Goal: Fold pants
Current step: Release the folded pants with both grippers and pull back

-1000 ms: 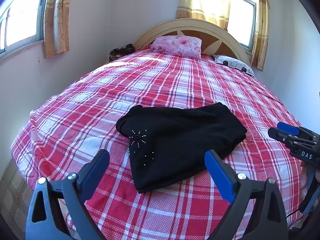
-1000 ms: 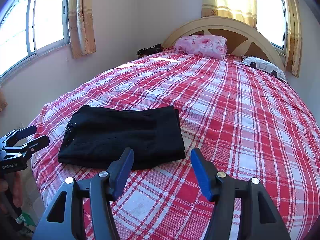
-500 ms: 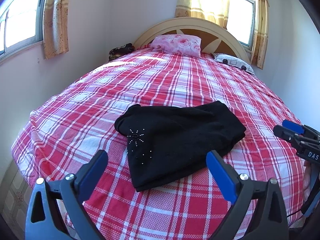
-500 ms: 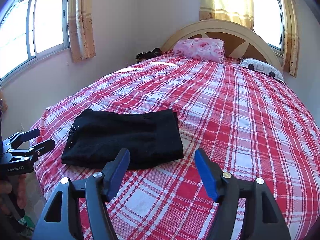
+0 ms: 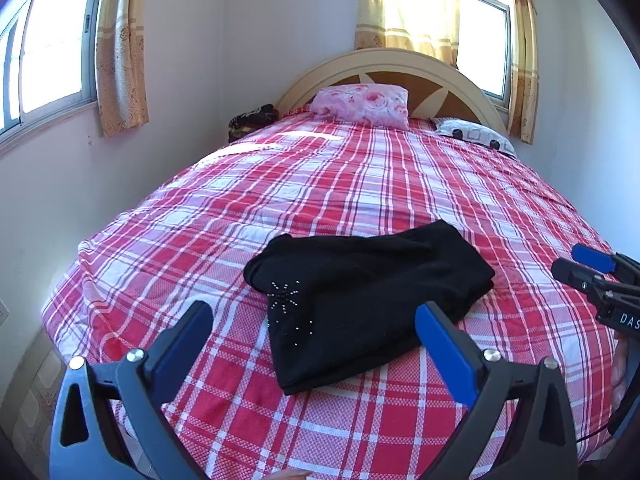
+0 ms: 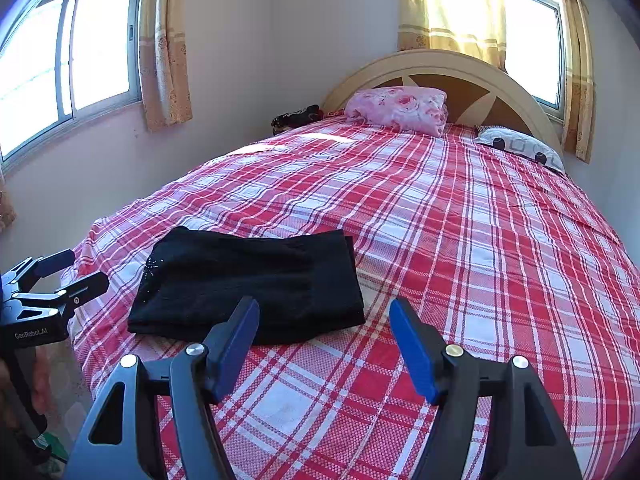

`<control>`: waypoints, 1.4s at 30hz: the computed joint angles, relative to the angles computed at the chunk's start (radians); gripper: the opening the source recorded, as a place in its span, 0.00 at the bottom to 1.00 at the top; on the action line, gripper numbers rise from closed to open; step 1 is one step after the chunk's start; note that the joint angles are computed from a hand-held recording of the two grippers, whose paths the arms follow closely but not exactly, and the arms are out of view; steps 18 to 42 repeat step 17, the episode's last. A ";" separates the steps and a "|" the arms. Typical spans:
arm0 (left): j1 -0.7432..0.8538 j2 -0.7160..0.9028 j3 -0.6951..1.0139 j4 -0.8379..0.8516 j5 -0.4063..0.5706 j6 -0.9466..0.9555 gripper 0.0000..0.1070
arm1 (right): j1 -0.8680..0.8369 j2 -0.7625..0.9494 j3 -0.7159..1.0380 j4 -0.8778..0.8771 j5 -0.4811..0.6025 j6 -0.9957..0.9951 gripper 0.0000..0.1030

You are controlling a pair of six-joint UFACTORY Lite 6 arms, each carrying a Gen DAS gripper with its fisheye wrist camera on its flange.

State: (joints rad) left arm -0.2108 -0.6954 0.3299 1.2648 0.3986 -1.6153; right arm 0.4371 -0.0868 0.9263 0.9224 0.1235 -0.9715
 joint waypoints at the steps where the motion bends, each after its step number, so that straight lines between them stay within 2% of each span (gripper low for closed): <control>1: 0.002 0.003 0.004 -0.003 0.000 0.004 0.96 | 0.003 -0.002 -0.001 0.000 -0.001 -0.001 0.67; 9: 0.021 0.020 0.014 -0.009 0.001 -0.008 0.96 | 0.014 -0.022 -0.011 0.000 -0.002 -0.005 0.67; 14: -0.039 0.027 0.000 0.061 0.074 -0.094 0.96 | 0.011 -0.033 -0.021 -0.011 0.004 0.007 0.67; 42: -0.051 0.024 -0.005 0.082 0.079 -0.118 0.96 | 0.011 -0.049 -0.033 -0.047 0.006 0.047 0.67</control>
